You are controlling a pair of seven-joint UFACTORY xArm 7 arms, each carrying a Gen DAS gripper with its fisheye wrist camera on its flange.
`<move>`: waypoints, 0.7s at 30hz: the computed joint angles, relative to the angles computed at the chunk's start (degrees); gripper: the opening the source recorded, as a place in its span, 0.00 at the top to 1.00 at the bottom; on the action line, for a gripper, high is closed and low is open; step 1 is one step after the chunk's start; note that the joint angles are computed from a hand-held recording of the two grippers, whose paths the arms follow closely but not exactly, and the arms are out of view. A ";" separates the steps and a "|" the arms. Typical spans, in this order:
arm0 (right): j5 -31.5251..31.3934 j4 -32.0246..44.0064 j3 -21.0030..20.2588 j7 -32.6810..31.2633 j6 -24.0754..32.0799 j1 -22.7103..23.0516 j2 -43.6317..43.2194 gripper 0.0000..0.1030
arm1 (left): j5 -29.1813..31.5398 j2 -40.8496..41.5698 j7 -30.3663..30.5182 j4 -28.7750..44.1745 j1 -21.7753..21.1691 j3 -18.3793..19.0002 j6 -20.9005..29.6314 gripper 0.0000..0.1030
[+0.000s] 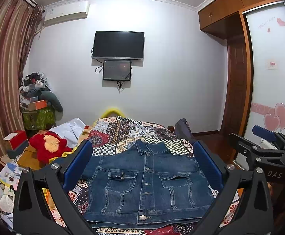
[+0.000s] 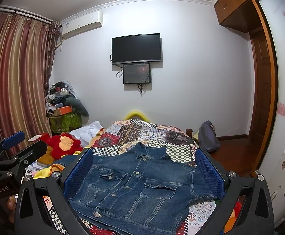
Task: Fold large clothes
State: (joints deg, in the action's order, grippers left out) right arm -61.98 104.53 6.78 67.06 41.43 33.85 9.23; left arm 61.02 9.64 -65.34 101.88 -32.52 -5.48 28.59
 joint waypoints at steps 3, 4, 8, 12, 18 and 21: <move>0.10 -0.01 -0.01 -0.02 -0.07 -0.02 0.01 0.00 | 0.02 0.06 -0.09 -0.01 -0.04 0.02 -0.06 0.00; 0.11 0.05 0.00 -0.03 0.02 0.01 0.08 0.00 | 0.07 0.03 -0.11 -0.04 -0.05 0.04 -0.08 0.00; 0.34 0.15 -0.01 -0.29 0.10 0.02 0.00 0.00 | 0.00 -0.02 -0.10 -0.15 -0.02 0.05 -0.19 0.00; 0.31 0.14 -0.01 -0.29 0.12 0.03 0.06 0.00 | 0.09 0.09 -0.27 -0.17 0.05 0.08 -0.30 0.00; 2.22 1.76 -0.25 -2.32 0.18 -0.03 1.55 0.00 | -1.65 1.05 1.42 0.68 0.36 0.35 -0.48 0.00; 3.73 4.10 -0.97 -4.62 0.53 0.36 3.61 0.00 | -3.05 2.35 3.05 1.89 0.64 0.93 -0.95 0.00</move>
